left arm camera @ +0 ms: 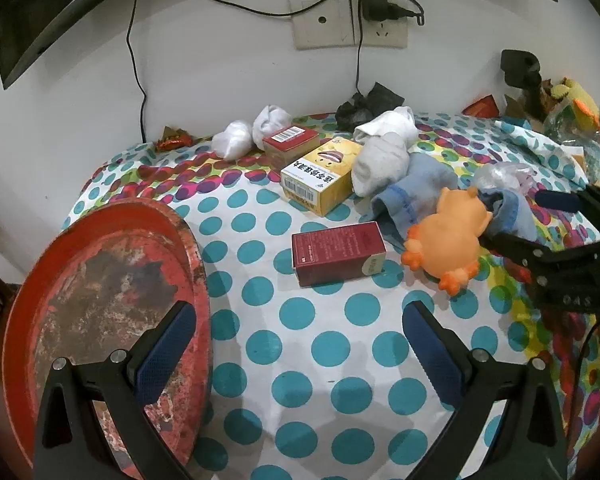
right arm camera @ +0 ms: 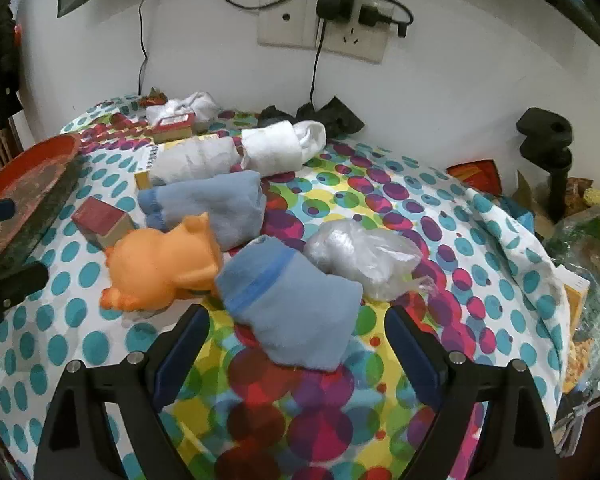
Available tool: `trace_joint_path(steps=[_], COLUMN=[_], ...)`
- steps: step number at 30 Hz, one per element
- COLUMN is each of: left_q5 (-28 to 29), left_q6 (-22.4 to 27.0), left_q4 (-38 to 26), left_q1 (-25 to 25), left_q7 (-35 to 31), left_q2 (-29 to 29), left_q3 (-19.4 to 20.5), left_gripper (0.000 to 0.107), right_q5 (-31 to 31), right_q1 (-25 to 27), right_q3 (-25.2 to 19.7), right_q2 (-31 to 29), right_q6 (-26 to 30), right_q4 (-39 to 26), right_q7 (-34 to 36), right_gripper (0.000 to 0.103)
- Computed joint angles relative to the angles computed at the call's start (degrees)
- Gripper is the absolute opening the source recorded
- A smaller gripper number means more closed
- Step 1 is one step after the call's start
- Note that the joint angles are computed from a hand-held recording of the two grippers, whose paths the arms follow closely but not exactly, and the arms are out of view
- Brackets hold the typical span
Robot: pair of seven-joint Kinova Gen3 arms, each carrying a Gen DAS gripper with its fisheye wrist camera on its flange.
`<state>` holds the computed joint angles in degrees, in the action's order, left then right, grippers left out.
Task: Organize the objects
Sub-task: 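Grasp the orange rubber toy with the left gripper while the right gripper grasps the blue sock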
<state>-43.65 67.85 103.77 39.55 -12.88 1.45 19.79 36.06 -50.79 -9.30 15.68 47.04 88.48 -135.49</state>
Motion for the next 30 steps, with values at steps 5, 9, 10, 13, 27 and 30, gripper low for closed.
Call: trace_joint_path(steps=[5, 9, 10, 13, 27, 30], left_q5=[0.9, 0.8, 0.9, 1.6, -1.7, -3.6], left_q6=[-1.7, -1.6, -1.8, -2.8, -3.4, -3.6], left_q4=[0.5, 0.7, 0.8, 1.2, 1.7, 1.7], left_q1=[-0.6, -0.8, -0.9, -1.3, 0.6, 1.9], left_q7=[-1.2, -0.8, -0.8, -1.1, 0.5, 0.7], left_q2=[-0.3, 0.0, -0.1, -0.5, 0.5, 1.2], left_q3=[-0.3, -0.3, -0.4, -0.6, 0.7, 1.1], left_gripper=[0.103, 0.103, 0.103, 0.103, 0.101, 0.1], right_q5=[0.9, -0.2, -0.3, -2.4, -6.0, -5.1], right_q1=[-0.2, 0.1, 0.0, 0.7, 3.7, 5.0], right_q3=[0.9, 1.1, 1.1, 0.9, 0.2, -0.2], right_q2=[1.9, 2.8, 2.9, 2.8, -3.7, -5.8], right_q6=[0.7, 0.7, 0.5, -0.4, -5.6, -6.2], right_q4=[-1.7, -2.4, -2.4, -2.2, 6.2, 8.9], right_q7=[0.7, 2.2, 2.5, 3.7, 2.2, -0.1], right_gripper=[0.09, 0.079, 0.072, 0.06, 0.045, 0.045])
